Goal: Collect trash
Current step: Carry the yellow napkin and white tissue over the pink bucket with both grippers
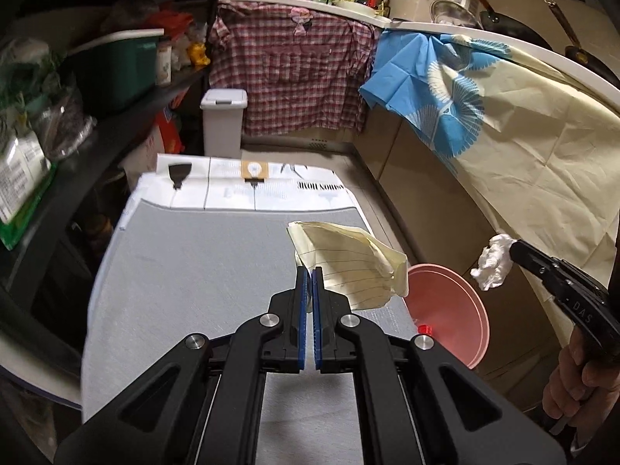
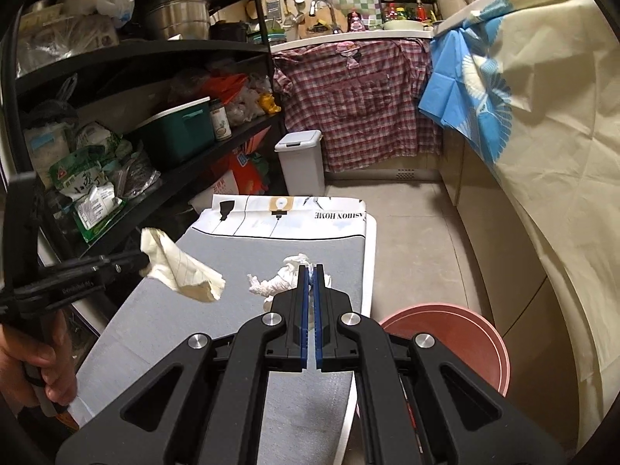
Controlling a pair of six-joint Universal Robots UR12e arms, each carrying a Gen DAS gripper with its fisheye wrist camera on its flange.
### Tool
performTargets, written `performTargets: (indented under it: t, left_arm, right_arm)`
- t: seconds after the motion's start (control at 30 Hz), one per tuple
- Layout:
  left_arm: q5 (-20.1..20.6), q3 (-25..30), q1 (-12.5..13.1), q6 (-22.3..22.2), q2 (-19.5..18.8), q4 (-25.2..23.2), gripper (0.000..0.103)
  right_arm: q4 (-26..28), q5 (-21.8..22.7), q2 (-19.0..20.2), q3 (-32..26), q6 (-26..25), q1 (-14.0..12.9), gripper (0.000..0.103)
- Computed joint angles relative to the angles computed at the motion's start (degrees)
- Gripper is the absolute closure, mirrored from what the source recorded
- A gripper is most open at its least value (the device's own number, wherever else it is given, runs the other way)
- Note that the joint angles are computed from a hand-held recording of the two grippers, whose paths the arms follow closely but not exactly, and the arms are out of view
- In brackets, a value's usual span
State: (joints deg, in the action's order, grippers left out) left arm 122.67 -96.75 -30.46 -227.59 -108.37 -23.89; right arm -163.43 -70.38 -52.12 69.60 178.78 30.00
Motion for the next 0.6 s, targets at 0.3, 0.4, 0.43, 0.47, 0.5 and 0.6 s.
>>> performTargets:
  t: [0.3, 0.4, 0.43, 0.47, 0.5, 0.6]
  left_arm:
    - [-0.8, 3.2, -0.6, 3.0, -2.8, -0.6, 0.100]
    - [-1.1, 3.9, -0.7, 3.7, -3.4, -0.1, 0.100]
    - [-1.3, 4.2, -0.7, 3.9, -3.6, 0.0, 0.100]
    - [-1.5, 4.4, -0.6, 4.0, -3.8, 0.1, 0.100]
    - [-1.8, 4.6, -0.6, 4.1, -4.0, 0.1, 0.100]
    - [-2.5, 5.7, -0.6, 4.7, -4.8, -0.2, 0.100]
  right_arm:
    - [-1.2, -2.6, -0.7, 1.7, 1.4, -1.0, 0.100]
    - [-0.8, -3.3, -0.7, 1.8, 0.8, -1.1, 0.100]
    - [-0.7, -3.6, -0.7, 1.9, 0.6, -1.2, 0.100]
    - [-0.7, -3.9, -0.8, 2.1, 0.5, -1.3, 0.100]
    - [-0.7, -4.1, -0.8, 2.2, 0.5, -1.4, 0.100]
    - [-0.8, -4.5, -0.9, 2.4, 1.0, -1.7, 0.100]
